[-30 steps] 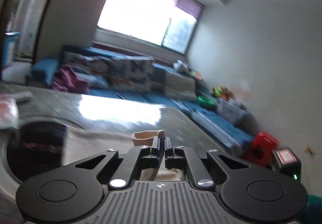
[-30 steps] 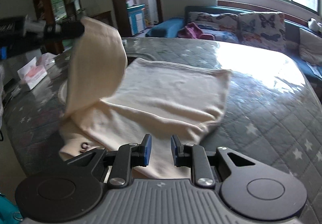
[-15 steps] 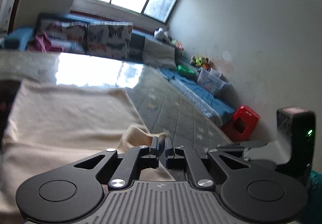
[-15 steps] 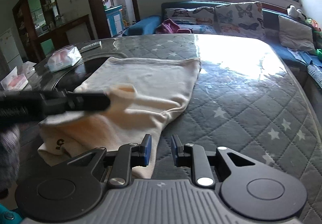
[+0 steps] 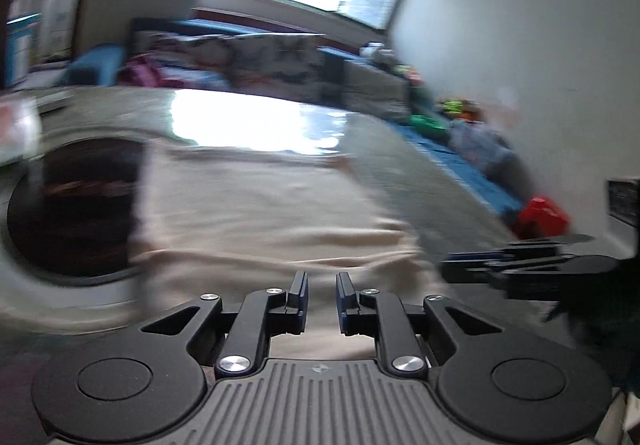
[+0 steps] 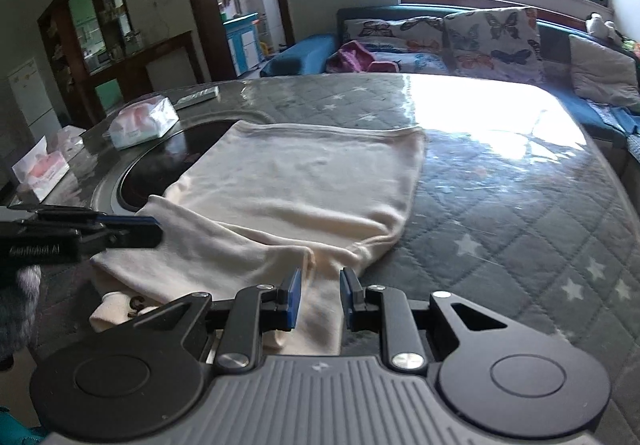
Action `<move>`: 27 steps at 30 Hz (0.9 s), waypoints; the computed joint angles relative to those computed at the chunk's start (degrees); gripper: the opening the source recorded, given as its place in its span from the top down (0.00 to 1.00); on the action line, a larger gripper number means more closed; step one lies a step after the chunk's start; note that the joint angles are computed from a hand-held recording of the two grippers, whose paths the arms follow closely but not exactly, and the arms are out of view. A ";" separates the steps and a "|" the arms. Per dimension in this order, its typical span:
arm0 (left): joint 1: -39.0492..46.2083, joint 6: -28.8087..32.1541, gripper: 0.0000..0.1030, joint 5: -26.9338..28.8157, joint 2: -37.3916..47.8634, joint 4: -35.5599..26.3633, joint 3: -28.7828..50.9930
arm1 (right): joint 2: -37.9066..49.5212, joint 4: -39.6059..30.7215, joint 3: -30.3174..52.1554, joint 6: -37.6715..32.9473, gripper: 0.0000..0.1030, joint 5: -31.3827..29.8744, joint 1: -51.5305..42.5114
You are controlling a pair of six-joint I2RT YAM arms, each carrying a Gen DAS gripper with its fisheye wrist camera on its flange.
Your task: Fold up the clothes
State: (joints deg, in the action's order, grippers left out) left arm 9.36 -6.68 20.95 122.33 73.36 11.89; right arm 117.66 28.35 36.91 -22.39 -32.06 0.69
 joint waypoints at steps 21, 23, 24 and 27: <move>12.36 6.77 0.78 3.09 1.53 -5.41 1.81 | 2.41 3.91 1.41 0.93 0.97 2.60 4.76; 12.19 7.25 0.78 2.94 1.47 -6.05 2.24 | 0.39 4.54 0.45 0.74 0.97 2.11 4.77; 12.05 7.34 0.78 2.76 1.72 -6.37 2.58 | 0.31 4.31 0.73 0.84 0.97 2.28 4.85; 11.60 7.58 0.76 2.09 2.15 -7.16 3.29 | 2.71 2.72 3.29 1.95 0.96 4.13 5.23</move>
State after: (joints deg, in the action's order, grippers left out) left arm 20.96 0.90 23.04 124.48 66.20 15.18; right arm 120.37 31.08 40.20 -20.44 -27.93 5.92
